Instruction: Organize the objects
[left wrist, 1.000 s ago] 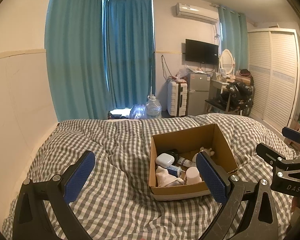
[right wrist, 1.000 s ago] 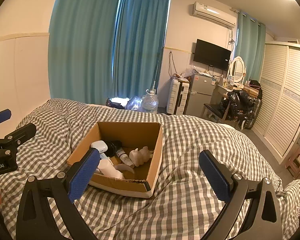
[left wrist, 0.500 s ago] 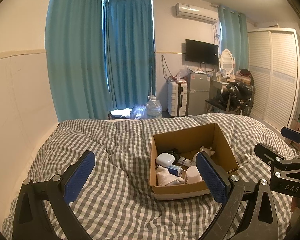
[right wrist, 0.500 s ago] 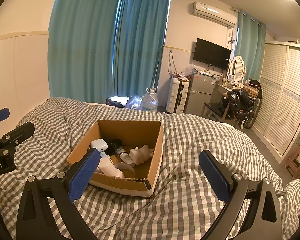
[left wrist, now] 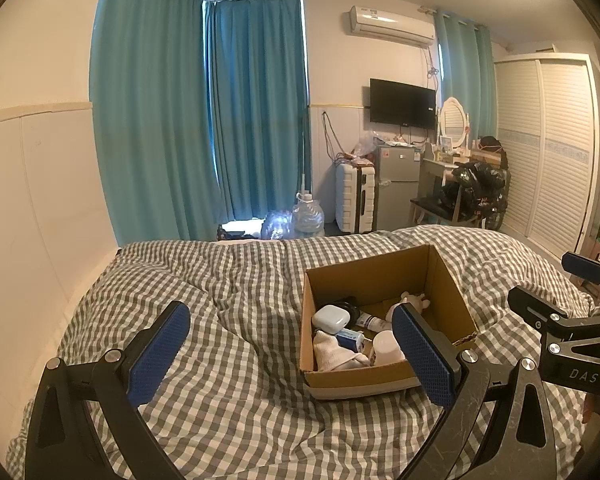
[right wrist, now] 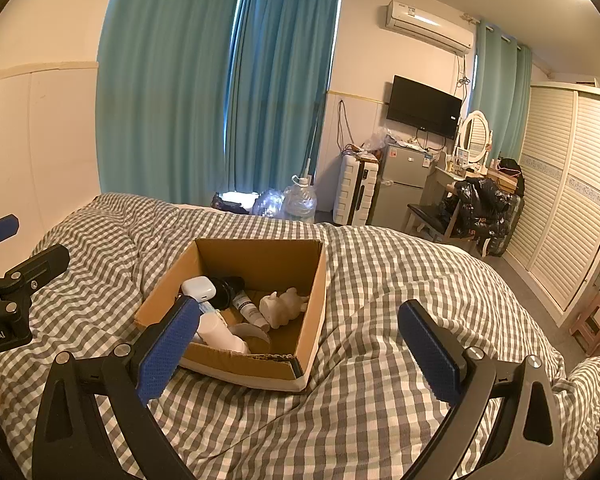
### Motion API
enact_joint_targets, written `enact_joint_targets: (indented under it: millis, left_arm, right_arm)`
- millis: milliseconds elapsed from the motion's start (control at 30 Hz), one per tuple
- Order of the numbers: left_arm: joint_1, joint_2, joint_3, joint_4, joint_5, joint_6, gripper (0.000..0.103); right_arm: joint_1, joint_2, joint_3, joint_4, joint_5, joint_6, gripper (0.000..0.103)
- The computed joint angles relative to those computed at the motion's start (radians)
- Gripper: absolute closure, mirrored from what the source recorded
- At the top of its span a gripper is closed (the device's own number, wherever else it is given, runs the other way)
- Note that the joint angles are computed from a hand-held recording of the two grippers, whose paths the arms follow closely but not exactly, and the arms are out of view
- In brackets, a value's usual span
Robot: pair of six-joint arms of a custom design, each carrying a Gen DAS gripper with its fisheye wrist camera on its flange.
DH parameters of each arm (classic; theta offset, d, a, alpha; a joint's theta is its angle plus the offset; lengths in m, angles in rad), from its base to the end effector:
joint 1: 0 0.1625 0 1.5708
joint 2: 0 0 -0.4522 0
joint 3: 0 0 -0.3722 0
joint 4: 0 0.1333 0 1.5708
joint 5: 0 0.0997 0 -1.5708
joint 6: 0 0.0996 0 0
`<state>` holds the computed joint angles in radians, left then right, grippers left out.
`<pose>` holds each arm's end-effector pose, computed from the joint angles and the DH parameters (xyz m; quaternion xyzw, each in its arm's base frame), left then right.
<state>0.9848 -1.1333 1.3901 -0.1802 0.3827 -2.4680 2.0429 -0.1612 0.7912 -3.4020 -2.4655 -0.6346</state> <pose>-0.1333 -0.6089 0.3753 0.0507 0.7153 -0.5446 0.4349 0.4321 -0.7239 0.0863 0.1829 -0.7613 0.4789 0.3971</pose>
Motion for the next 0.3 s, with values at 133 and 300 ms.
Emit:
enact_joint_targets:
  millis: [133,300]
  left_arm:
    - [0.000,-0.001,0.002,-0.004,0.000,0.003,0.000]
    - [0.003,-0.008,0.012,-0.032,-0.005,0.029,0.000]
  right_arm:
    - [0.000,0.000,-0.001,0.000,0.000,0.000,0.003]
    - [0.000,-0.001,0.005,-0.003,0.002,0.004,0.003]
